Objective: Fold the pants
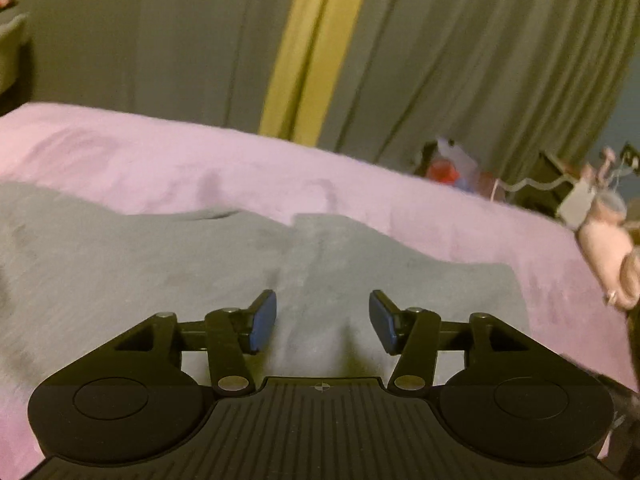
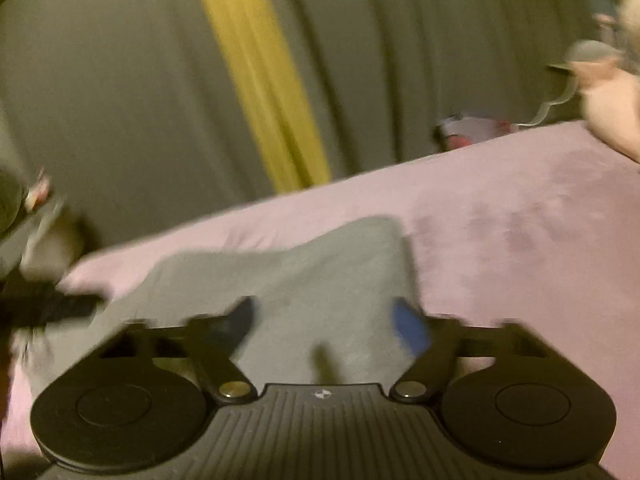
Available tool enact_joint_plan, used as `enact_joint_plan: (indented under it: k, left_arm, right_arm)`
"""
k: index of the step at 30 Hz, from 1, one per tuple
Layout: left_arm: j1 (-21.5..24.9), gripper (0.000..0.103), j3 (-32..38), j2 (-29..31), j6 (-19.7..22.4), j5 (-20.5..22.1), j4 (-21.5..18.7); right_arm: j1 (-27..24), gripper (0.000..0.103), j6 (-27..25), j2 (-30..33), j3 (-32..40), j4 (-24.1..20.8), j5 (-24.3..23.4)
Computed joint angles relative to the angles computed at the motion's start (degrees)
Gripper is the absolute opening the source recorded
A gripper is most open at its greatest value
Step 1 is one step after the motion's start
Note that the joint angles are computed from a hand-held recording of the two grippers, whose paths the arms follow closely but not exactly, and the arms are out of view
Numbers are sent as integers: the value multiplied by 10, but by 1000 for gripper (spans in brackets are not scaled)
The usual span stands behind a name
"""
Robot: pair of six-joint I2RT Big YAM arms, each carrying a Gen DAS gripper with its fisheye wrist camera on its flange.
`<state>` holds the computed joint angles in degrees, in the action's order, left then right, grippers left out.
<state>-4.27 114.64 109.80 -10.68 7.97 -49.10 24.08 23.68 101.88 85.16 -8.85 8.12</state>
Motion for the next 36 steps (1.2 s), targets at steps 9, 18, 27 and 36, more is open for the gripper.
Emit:
enact_joint_plan:
  k: [9,18,27,36]
  left_arm:
    - [-36,13,83,75,69,-73,-37]
    - [-26,7,187,165,-8,-89,-63]
    - [-8,7,43,72,43,-38,-20]
    - [24,85,-164,-67,13,-142,74]
  right_arm:
    - [-20,17,51,55,84,-154,-31]
    - [-24,13,68,58,76,-131,-33]
    - [-28,13,80,55,64,-110,-41]
    - [-25,13,66,57,74,-124,-31]
